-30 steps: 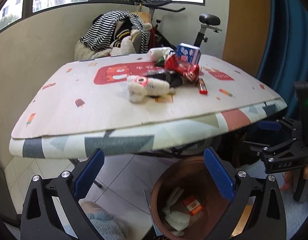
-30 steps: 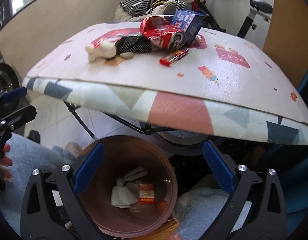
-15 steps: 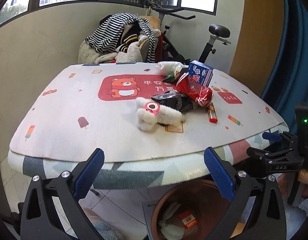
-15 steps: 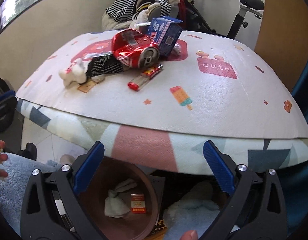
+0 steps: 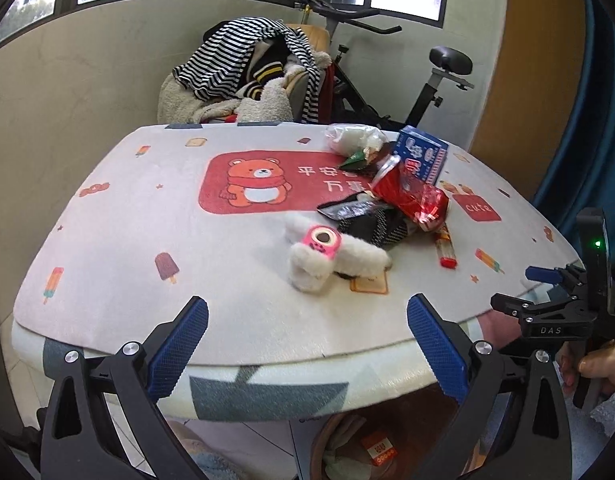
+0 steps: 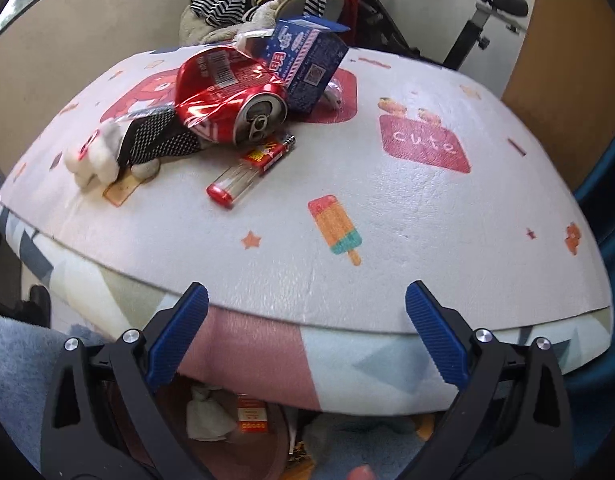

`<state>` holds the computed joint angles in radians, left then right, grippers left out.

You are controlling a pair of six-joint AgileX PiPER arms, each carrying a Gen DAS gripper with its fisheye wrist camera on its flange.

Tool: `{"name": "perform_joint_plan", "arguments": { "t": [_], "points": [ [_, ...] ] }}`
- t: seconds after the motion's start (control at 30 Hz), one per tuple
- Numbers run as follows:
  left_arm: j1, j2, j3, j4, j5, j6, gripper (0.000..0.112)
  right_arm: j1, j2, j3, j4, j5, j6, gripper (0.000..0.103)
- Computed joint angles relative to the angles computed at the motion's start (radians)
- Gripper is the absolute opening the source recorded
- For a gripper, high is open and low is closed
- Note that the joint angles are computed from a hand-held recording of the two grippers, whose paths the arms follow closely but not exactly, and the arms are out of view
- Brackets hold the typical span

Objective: Collect trash
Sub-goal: 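Move both grippers back over the table toward the remaining trash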

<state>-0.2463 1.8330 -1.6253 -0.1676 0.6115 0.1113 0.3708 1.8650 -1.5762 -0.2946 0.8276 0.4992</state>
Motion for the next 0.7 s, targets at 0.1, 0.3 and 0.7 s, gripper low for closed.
{"name": "perform_joint_plan", "arguments": {
  "t": [0.1,0.3,0.7],
  "points": [
    [0.002,0.023,-0.040,0.029,0.018,-0.028,0.097,-0.012,0.026,-0.039,0.025,0.011,-0.019,0.097],
    [-0.005,0.070,-0.119,0.088,0.068,-0.089,0.097,-0.027,0.066,-0.101,0.080,0.026,-0.081,0.097],
    [-0.025,0.096,-0.175,0.170,0.102,-0.169,0.097,-0.028,0.071,-0.112,0.092,-0.008,-0.111,0.097]
  ]
}}
